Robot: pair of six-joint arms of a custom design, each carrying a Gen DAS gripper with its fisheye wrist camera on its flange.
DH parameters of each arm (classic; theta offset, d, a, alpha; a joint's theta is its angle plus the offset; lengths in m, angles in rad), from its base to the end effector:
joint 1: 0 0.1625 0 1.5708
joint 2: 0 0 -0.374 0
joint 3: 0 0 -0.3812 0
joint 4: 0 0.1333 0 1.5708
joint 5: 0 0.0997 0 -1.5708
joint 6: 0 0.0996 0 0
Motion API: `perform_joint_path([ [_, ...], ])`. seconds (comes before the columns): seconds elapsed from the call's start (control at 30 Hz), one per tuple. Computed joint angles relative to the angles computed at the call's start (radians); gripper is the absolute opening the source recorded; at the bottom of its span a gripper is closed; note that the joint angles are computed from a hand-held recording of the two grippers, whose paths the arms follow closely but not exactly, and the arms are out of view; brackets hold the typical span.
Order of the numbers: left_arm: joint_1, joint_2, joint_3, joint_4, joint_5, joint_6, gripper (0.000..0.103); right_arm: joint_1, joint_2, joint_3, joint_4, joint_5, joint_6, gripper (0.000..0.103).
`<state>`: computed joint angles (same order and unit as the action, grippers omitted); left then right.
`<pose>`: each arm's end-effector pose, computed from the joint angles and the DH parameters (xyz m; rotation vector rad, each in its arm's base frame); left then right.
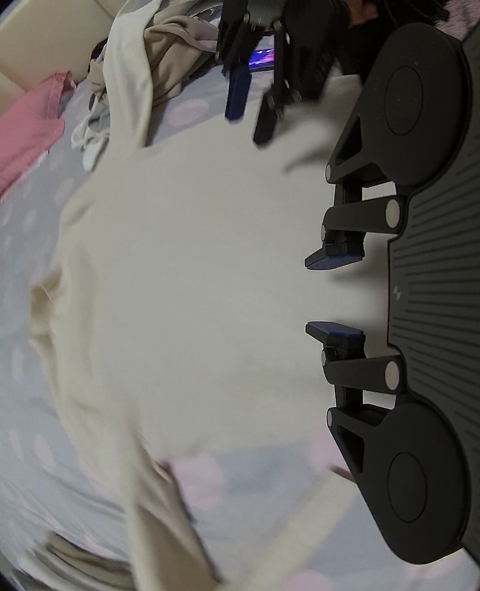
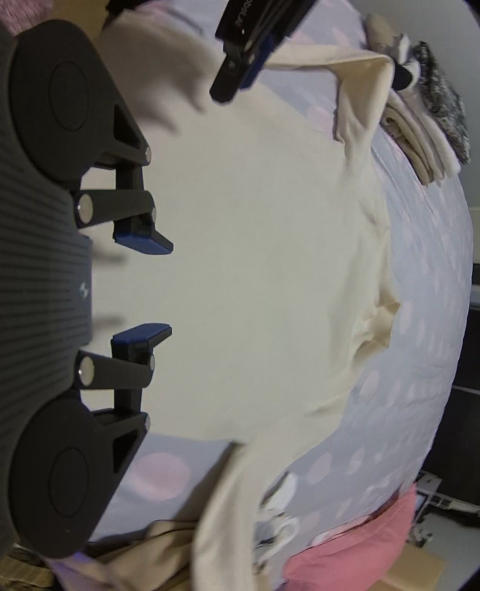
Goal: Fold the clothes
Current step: 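Pull the hem taut and open both tools over the sweater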
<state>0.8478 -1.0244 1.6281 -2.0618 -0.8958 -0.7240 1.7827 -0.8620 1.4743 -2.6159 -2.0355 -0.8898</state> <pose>-0.2494 -0.5781 0.1772 0.0487 2.5222 -0.4793 0.2304 -0.6493 0.1883 1.2199 -2.2390 0.3276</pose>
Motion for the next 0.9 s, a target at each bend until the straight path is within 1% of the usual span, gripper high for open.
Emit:
perform_joint_path([
  [0.07, 0.009, 0.030, -0.014, -0.047, 0.022, 0.054, 0.028, -0.004, 0.049, -0.042, -0.056, -0.001, -0.006, 0.037],
  [0.23, 0.045, 0.118, -0.046, -0.237, 0.113, 0.182, 0.028, -0.017, 0.155, -0.124, -0.167, 0.058, 0.038, 0.037],
  [0.3, 0.063, 0.151, -0.068, -0.286, 0.129, 0.202, 0.028, -0.021, 0.188, -0.148, -0.188, 0.085, 0.041, 0.035],
  [0.4, 0.091, 0.187, -0.096, -0.340, 0.123, 0.221, 0.028, -0.026, 0.240, -0.186, -0.215, 0.125, 0.047, 0.029],
  [0.43, 0.098, 0.197, -0.104, -0.352, 0.125, 0.236, 0.028, -0.028, 0.257, -0.205, -0.211, 0.137, 0.048, 0.027],
  [0.5, 0.113, 0.218, -0.125, -0.375, 0.128, 0.263, 0.028, -0.032, 0.293, -0.253, -0.191, 0.157, 0.049, 0.027],
  [0.57, 0.134, 0.235, -0.154, -0.393, 0.117, 0.279, 0.027, -0.035, 0.336, -0.316, -0.161, 0.171, 0.046, 0.026],
  [0.73, 0.194, 0.287, -0.246, -0.476, 0.072, 0.337, 0.027, -0.043, 0.478, -0.549, -0.039, 0.178, 0.075, 0.026],
  [0.77, 0.204, 0.300, -0.270, -0.484, 0.064, 0.341, 0.026, -0.046, 0.504, -0.591, -0.025, 0.184, 0.066, 0.026],
  [0.9, 0.245, 0.363, -0.380, -0.513, 0.043, 0.392, 0.020, -0.057, 0.621, -0.803, 0.070, 0.226, 0.058, 0.024],
])
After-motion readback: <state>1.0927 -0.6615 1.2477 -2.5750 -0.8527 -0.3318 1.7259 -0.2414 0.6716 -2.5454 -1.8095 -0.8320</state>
